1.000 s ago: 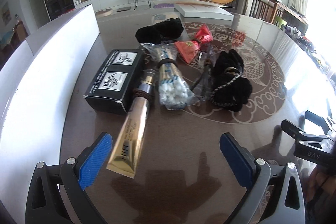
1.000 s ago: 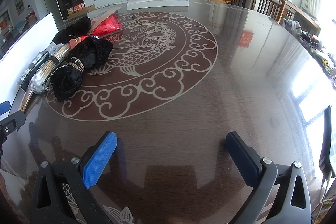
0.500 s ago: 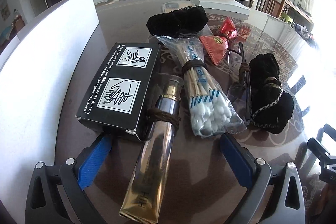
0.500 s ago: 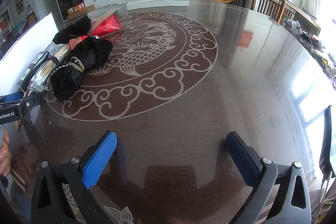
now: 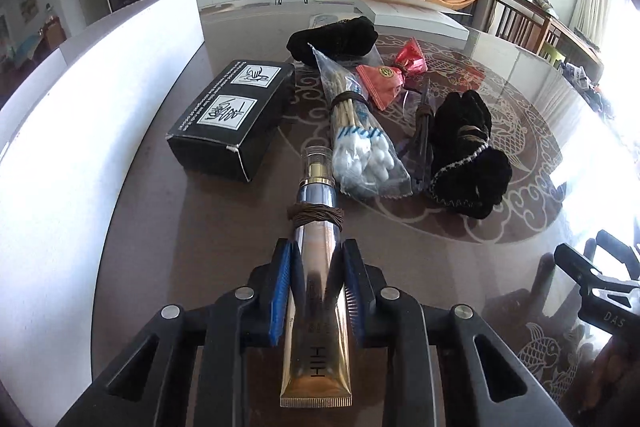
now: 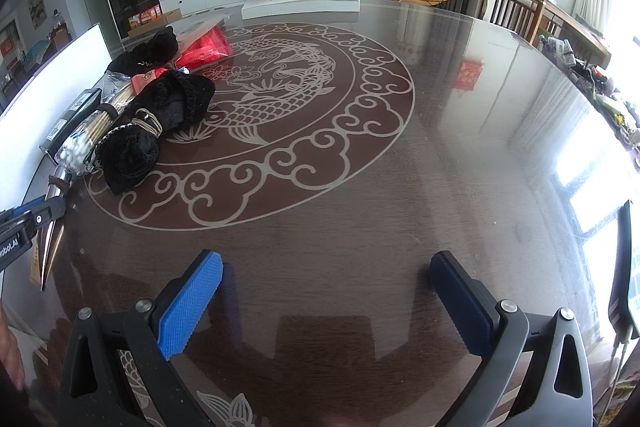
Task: Organize objects
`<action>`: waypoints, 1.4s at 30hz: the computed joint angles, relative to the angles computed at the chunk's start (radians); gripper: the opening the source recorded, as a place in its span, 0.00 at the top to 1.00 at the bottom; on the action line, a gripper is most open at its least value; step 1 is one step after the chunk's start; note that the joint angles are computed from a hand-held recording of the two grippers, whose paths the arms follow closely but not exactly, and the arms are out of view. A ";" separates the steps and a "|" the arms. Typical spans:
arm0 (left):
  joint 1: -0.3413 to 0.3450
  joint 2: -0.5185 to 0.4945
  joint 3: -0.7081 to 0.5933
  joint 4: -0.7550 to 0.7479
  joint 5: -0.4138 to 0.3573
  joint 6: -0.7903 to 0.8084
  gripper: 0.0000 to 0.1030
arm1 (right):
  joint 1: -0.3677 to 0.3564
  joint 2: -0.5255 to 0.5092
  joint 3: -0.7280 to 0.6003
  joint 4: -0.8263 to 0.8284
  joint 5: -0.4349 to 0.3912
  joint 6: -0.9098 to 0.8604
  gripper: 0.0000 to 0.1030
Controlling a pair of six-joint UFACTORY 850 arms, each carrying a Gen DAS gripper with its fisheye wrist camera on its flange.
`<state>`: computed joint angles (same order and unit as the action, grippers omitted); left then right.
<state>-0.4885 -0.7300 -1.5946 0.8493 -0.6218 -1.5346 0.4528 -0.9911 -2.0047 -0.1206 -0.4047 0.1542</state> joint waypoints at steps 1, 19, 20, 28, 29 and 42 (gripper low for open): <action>-0.010 0.012 0.019 0.015 -0.004 -0.025 0.75 | 0.000 0.000 0.000 0.000 0.000 0.000 0.00; 0.003 -0.005 0.014 0.021 -0.009 -0.029 0.00 | 0.000 0.001 0.001 0.000 0.001 0.000 0.00; 0.003 -0.005 0.014 0.022 -0.008 -0.031 0.00 | 0.000 0.000 0.000 0.000 0.001 0.000 0.00; 0.001 -0.004 0.015 0.026 -0.011 -0.039 0.00 | 0.000 0.000 0.001 0.000 0.001 -0.001 0.00; 0.001 -0.004 0.015 0.027 -0.011 -0.039 0.00 | 0.000 0.001 0.001 0.000 0.002 -0.001 0.00; 0.001 -0.005 0.015 0.027 -0.010 -0.040 0.00 | 0.000 0.000 0.001 0.001 0.002 -0.001 0.00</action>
<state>-0.4874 -0.7349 -1.5796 0.8767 -0.6322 -1.5741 0.4528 -0.9909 -2.0037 -0.1201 -0.4023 0.1532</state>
